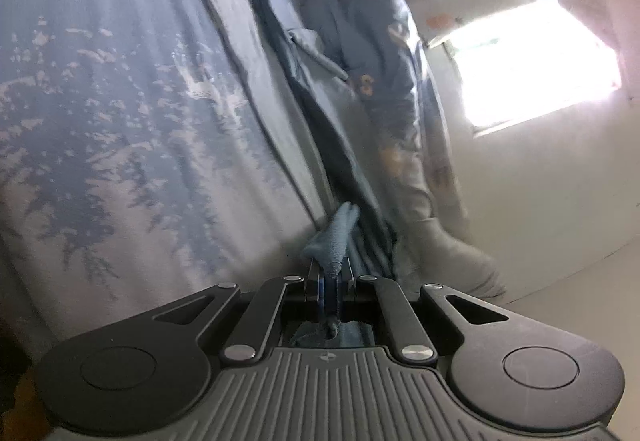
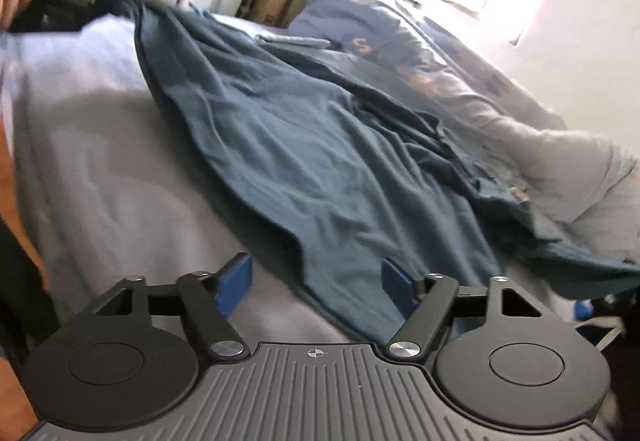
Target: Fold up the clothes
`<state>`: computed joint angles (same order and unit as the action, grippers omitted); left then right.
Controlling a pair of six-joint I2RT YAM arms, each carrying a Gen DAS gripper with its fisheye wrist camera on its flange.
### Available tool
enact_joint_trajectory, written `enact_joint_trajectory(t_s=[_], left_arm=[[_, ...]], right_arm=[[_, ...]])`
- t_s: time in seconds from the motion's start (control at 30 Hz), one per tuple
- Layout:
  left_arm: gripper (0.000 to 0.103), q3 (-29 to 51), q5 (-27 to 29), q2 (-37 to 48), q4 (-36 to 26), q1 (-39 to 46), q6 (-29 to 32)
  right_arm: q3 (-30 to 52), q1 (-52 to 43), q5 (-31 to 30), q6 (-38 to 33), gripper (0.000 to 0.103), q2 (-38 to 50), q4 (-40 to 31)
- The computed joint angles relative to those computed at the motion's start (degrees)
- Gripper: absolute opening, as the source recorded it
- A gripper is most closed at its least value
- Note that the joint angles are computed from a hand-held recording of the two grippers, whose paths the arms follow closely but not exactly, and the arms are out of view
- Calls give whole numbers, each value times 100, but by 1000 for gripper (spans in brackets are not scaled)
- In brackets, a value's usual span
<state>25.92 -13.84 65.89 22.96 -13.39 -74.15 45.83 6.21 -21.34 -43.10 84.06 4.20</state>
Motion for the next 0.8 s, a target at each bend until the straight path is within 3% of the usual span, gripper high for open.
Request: enact_joint_trajectory(t_s=[0.17, 0.27, 0.3, 0.33, 0.4, 0.57, 0.8], left_arm=[[9, -82, -7, 78, 363, 6, -78], [9, -60, 90, 117, 305, 72, -141], [9, -36, 113, 118, 223, 86, -152], [9, -11, 137, 120, 141, 100, -162], [9, 53, 148, 104, -69, 119, -171], [9, 185, 0, -92, -664, 70, -14], [9, 385, 74, -317, -1687, 73, 29]], right_arm=[[-21, 63, 703, -231, 73, 443, 845], [1, 47, 801, -525, 38, 615, 894], [61, 56, 743, -621, 7, 643, 695], [92, 86, 738, -723, 3, 638, 524], [126, 94, 702, -845, 3, 559, 255], [861, -208, -26, -1222, 3, 409, -1426], [1254, -145, -104, -1588, 3, 286, -2495]])
